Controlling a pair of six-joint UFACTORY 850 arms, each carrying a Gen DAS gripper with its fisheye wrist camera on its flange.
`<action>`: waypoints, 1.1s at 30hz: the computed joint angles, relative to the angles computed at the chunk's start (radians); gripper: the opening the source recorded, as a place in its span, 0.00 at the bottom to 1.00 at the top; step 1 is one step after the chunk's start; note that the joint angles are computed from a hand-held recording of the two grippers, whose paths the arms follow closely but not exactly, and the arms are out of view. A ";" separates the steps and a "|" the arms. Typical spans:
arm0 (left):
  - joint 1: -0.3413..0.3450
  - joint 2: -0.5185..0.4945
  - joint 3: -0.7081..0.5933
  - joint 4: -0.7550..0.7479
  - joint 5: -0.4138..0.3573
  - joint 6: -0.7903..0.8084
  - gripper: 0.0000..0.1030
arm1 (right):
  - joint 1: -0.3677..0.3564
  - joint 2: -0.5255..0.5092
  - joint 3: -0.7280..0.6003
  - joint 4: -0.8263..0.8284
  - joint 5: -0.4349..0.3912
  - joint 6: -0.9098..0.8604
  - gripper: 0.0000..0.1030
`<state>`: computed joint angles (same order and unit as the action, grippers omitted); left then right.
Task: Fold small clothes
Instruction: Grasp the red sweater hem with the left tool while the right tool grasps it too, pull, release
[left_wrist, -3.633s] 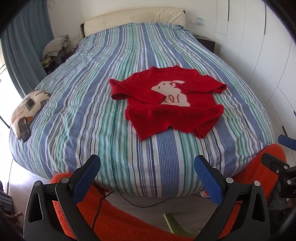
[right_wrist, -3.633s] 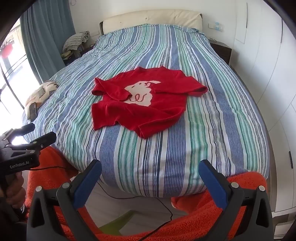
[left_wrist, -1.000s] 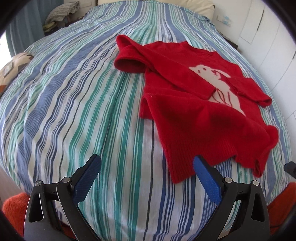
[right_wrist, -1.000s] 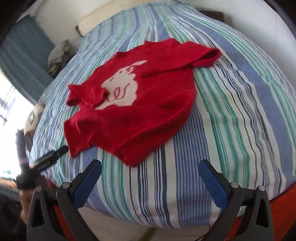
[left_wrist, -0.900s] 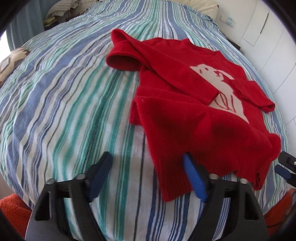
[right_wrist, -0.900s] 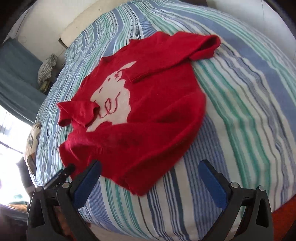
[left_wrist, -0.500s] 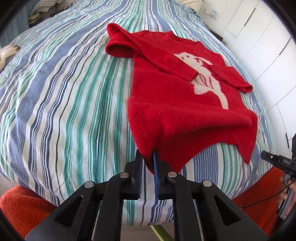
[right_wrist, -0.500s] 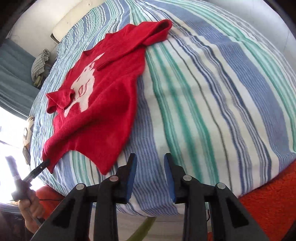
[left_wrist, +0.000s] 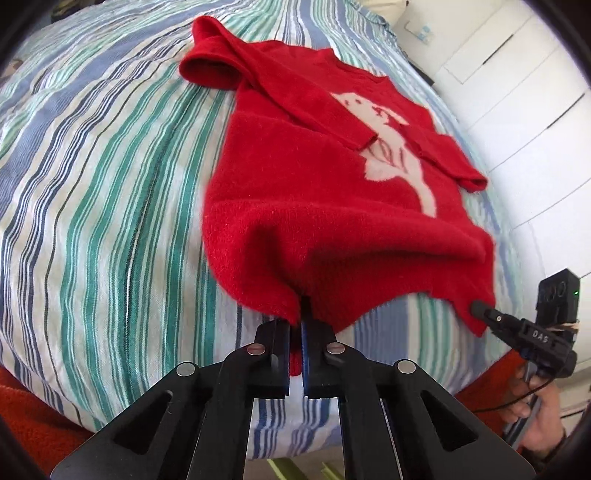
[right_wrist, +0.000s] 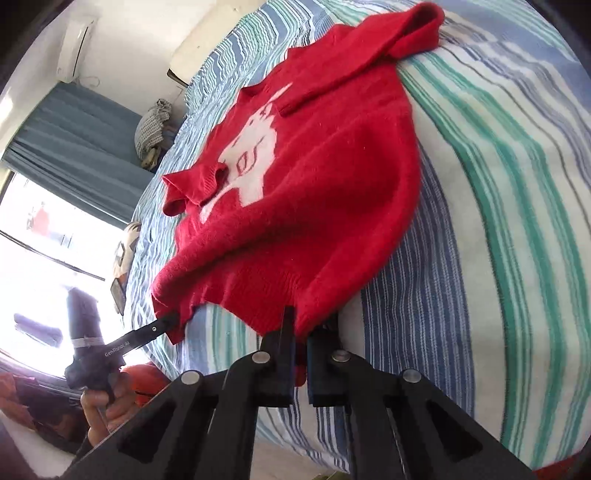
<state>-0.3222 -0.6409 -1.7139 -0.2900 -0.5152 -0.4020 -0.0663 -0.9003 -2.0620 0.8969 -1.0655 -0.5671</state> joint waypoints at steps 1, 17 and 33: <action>0.010 0.040 0.043 -0.078 0.021 0.074 0.03 | -0.010 0.022 0.010 0.006 -0.014 -0.011 0.04; -0.033 0.042 0.072 0.096 -0.103 -0.082 0.27 | -0.037 0.046 0.068 -0.164 -0.013 0.052 0.31; -0.073 -0.008 0.026 0.383 -0.235 -0.396 0.02 | -0.004 0.021 0.029 -0.470 0.000 0.264 0.03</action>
